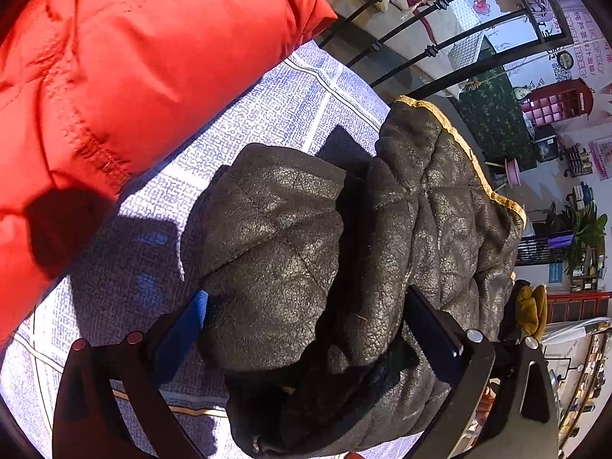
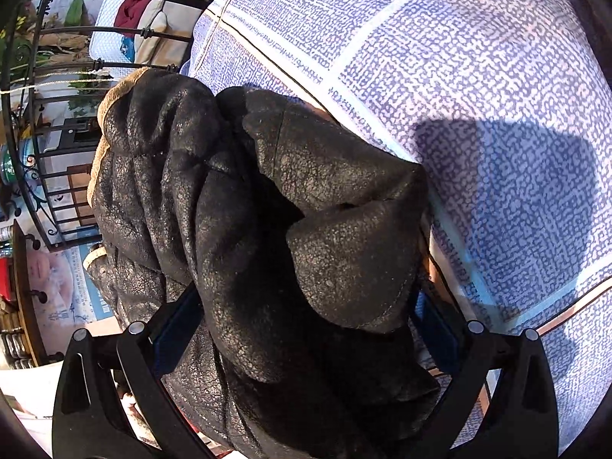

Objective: Fold large clothes
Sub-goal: 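Grasp the folded black jacket bundle with both tools, then lift and carry the folded jacket with both tools toward the red jacket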

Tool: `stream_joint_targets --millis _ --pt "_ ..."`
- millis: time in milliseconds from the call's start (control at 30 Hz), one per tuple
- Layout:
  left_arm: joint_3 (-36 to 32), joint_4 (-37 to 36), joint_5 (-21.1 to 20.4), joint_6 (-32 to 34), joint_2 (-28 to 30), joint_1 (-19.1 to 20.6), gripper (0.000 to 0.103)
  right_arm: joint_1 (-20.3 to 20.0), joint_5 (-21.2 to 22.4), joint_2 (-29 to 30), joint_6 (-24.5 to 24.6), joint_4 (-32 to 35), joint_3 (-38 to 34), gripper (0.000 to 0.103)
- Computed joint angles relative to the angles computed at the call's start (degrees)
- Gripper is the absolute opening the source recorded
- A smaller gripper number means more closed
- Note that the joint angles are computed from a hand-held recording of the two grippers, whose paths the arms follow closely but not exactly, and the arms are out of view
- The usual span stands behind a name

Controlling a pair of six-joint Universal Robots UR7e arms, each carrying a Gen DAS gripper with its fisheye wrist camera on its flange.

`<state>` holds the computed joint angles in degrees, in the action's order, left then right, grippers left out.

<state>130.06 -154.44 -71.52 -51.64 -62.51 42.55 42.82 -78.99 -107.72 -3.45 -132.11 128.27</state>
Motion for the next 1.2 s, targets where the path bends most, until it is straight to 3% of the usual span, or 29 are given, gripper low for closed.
stream_joint_targets --millis 167,233,333,400,500,667,933,1000,1133,1200 --pt "-1.07 0.24 -0.14 0.42 1.3 0.51 0.099 1.58 -1.24 0.3 1.43 -1.47 0.44 0.099" --pt "-1.7 1.23 0.89 0.04 1.96 -0.15 0.097 2.48 -2.48 0.43 1.77 -1.62 0.41 0.094" --pt "-2.27 2.8 2.85 -0.88 2.18 -2.03 0.08 6.53 -6.48 0.45 2.9 -4.67 1.36 0.066" --pt "-2.9 5.15 4.96 -0.76 2.03 -4.02 0.061 8.67 -8.76 -0.12 2.11 -6.73 2.28 0.049" --pt "-3.3 8.48 7.24 -0.67 1.29 -6.91 0.045 10.93 -10.18 -1.51 1.64 -8.53 3.36 0.035" --pt "-3.65 14.11 11.45 -2.14 -0.79 -13.12 0.035 16.24 -13.83 -4.07 2.35 -9.47 4.05 0.03" --pt "-6.01 19.77 18.27 -3.11 -3.52 -22.49 0.032 25.24 -19.57 -9.05 1.5 -6.53 2.88 0.027" --pt "-6.63 20.61 19.53 -2.8 -4.87 -24.0 0.032 29.26 -22.38 -9.64 2.78 -5.54 1.62 0.026" --pt "-7.0 22.46 22.96 -3.68 -9.18 -26.81 0.032 40.69 -29.68 -7.38 -1.6 -6.45 -1.43 0.026" --pt "-7.45 26.92 26.14 -5.99 -12.79 -28.85 0.032 44.82 -30.34 -5.13 -2.05 -6.29 -3.73 0.026"
